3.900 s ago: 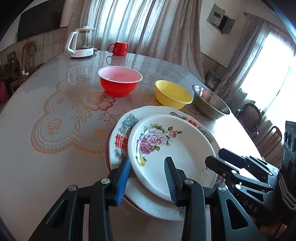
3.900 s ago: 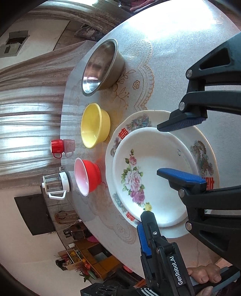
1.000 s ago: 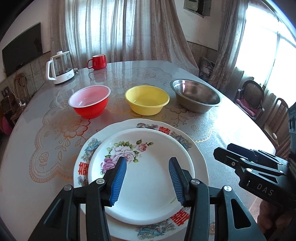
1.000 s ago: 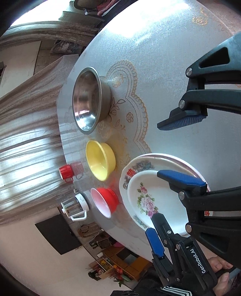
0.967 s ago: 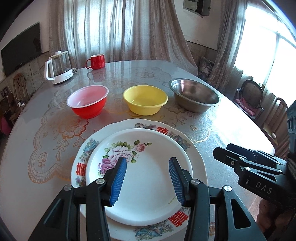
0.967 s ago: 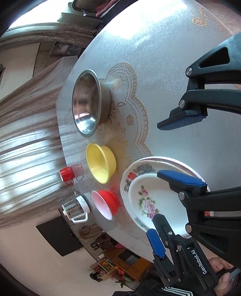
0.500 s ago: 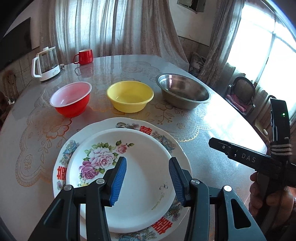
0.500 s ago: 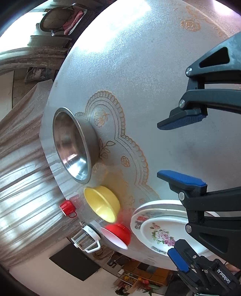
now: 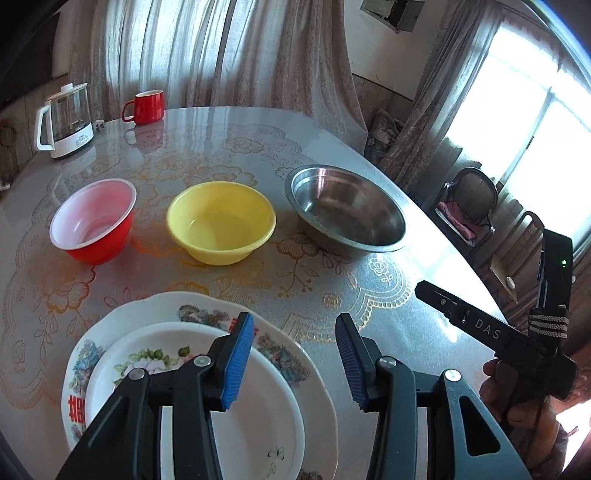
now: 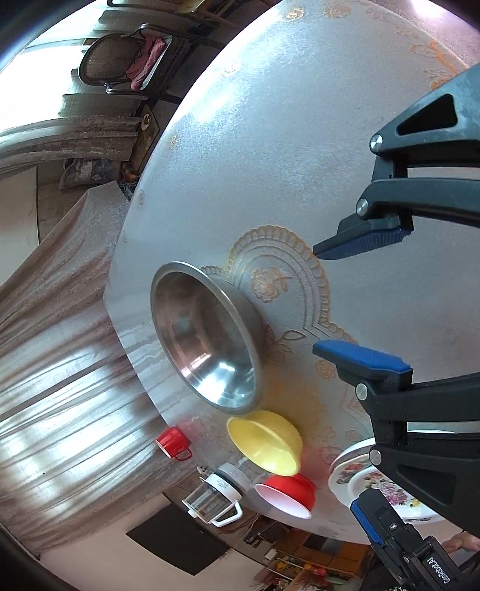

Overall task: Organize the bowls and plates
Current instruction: 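Move both tools toward the rim of the steel bowl, then grasp the steel bowl rim with both tools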

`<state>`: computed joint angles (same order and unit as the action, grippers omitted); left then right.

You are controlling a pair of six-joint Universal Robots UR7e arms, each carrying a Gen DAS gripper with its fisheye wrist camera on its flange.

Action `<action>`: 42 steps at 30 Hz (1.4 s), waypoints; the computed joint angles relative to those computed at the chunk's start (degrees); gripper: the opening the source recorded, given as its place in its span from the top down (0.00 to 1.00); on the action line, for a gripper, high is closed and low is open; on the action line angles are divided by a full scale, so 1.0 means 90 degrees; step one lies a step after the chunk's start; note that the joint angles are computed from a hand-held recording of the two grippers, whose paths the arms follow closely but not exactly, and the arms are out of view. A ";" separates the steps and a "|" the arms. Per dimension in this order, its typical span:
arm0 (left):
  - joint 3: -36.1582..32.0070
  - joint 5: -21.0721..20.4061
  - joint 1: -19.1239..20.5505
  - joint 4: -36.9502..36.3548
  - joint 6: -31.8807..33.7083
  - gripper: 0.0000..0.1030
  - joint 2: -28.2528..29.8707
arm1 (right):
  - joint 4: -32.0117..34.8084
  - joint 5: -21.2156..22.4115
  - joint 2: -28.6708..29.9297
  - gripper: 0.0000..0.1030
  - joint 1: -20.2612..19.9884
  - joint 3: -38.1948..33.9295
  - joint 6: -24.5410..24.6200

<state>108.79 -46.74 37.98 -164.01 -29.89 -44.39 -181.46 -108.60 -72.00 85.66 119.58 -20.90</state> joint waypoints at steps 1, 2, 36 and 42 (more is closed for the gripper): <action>-0.0139 -0.0017 0.0018 0.0012 0.0062 0.55 0.0091 | -0.0018 -0.0010 0.0024 0.56 0.0006 -0.0059 -0.0013; -0.0270 -0.0037 0.0048 0.0087 0.0102 0.55 0.0151 | -0.0023 -0.0029 0.0053 0.56 0.0013 -0.0127 -0.0022; -0.1978 -0.1037 0.0729 0.0046 0.0436 0.67 0.1440 | 0.0785 -0.0343 0.1192 0.86 -0.0133 -0.2102 0.0121; -0.1336 -0.1230 0.0546 -0.0152 0.0193 0.66 0.1130 | 0.1009 -0.0198 0.0622 0.85 -0.0241 -0.1517 0.0270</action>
